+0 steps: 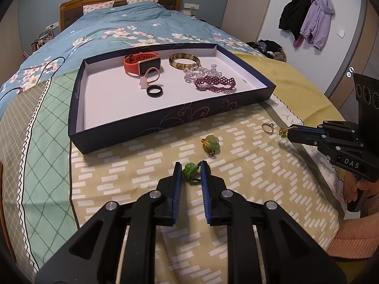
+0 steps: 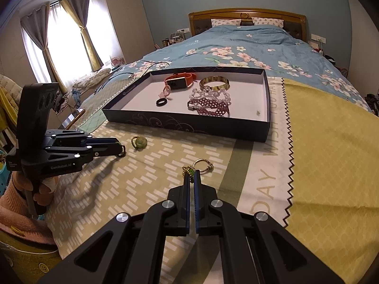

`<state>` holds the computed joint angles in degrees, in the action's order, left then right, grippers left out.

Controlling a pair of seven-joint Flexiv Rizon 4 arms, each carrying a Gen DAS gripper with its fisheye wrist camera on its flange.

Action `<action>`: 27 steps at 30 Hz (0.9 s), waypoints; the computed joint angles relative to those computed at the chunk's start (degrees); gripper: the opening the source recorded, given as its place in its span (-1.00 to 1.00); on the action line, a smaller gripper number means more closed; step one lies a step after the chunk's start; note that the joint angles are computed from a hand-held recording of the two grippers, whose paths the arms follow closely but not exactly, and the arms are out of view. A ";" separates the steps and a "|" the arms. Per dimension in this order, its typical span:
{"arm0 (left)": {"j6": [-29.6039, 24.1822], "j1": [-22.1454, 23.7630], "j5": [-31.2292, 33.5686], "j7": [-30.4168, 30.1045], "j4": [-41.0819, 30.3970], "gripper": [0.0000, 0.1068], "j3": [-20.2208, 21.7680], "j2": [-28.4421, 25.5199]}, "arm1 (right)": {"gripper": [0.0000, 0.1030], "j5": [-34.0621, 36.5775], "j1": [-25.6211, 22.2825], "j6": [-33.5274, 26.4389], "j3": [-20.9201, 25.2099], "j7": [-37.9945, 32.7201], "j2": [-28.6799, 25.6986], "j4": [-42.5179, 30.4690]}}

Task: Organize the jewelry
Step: 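Grasp the green stone ring with the left gripper while the right gripper grasps the green-gem gold ring, then lift both rings and carry them toward the tray with both grippers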

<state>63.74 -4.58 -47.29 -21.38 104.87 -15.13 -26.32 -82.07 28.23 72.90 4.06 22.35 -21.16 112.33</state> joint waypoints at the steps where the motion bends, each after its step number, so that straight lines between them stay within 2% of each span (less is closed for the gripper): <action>1: 0.10 -0.04 0.03 -0.03 0.01 -0.70 0.05 -0.02 | -0.97 -0.21 0.02 0.00 -0.06 0.25 0.02 -0.07; 6: 1.28 -0.12 -0.58 0.22 0.49 -0.74 -0.26 0.23 | -0.97 -3.01 -0.46 0.74 -0.35 2.84 -0.10 -0.73; 15: 1.54 0.18 -5.31 3.21 1.82 -0.80 -1.00 1.65 | -0.97 -6.71 -1.76 1.50 0.14 5.59 -0.59 -2.23; 17: 1.32 0.12 -6.23 4.17 1.98 -0.89 -0.93 1.91 | -0.97 -7.16 -1.94 1.64 0.24 5.88 -0.74 -2.48; 19: 0.49 -0.05 -6.48 4.62 2.00 -0.88 -0.55 2.04 | -0.97 -7.39 -2.08 1.85 0.34 6.04 -0.92 -2.68; 20: -0.15 -0.15 -6.27 4.57 1.92 -0.76 -0.24 2.03 | -0.97 -7.39 -2.11 1.86 0.39 6.07 -1.01 -2.73; 21: -0.72 -0.25 -5.99 4.50 1.88 -0.52 0.06 2.04 | -0.97 -7.43 -2.16 2.03 0.40 6.15 -1.16 -2.84; 23: -0.01 -0.70 -6.00 4.99 2.18 -0.45 0.31 2.03 | -0.97 -7.43 -2.23 2.36 0.42 6.23 -1.39 -2.97; 27: -0.39 -1.40 -3.57 2.93 1.41 -0.46 1.31 1.19 | -0.97 -7.58 -2.17 2.73 0.32 6.35 -1.71 -3.21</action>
